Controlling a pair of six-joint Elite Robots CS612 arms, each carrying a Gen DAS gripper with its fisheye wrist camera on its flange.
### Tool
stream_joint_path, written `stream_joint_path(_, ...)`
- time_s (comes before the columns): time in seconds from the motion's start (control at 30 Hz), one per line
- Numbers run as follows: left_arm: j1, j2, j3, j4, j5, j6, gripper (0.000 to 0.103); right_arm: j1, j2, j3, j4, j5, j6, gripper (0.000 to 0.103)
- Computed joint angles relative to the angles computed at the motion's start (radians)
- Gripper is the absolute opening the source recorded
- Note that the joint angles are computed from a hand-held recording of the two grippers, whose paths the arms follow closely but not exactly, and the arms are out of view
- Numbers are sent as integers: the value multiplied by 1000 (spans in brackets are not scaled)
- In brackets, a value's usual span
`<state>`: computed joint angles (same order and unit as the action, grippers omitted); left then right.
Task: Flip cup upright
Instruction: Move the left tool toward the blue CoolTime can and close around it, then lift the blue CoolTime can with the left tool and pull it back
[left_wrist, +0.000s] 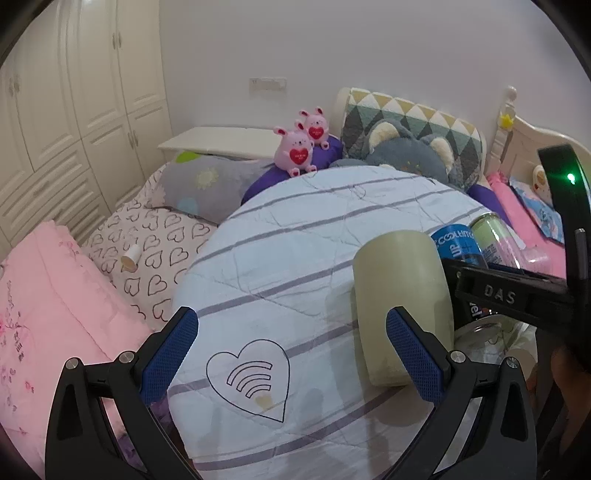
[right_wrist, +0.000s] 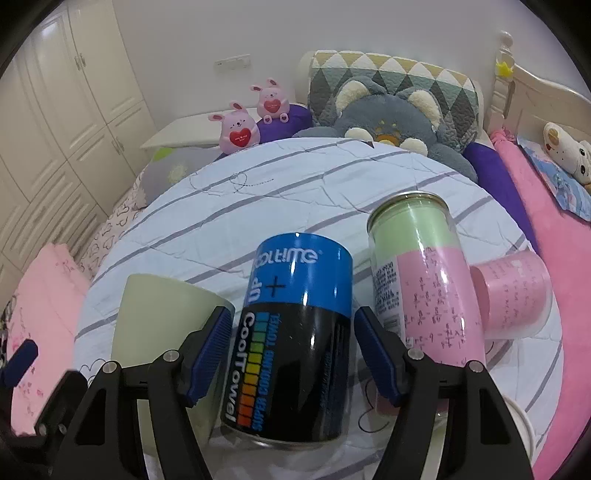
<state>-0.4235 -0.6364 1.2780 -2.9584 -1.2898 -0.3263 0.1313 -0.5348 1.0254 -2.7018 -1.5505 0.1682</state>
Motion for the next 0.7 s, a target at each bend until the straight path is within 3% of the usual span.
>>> stream_joint_path(0.13,0,1,-3,22,0,-2,103,13,18,-39,53,-67,-36,71)
stream_joint_path(0.23,-2,-3,7,19,6,-2,103,16,22,-43,47,-73,-49,70)
stream_joint_path(0.43,-3,-16,30,6,9,-7,103,15,22,-42,42,-60,-63,68)
stream_joint_path(0.7,-12,-38,63,-13,35,-4,103,11,-19,42,-5,27,-89,68)
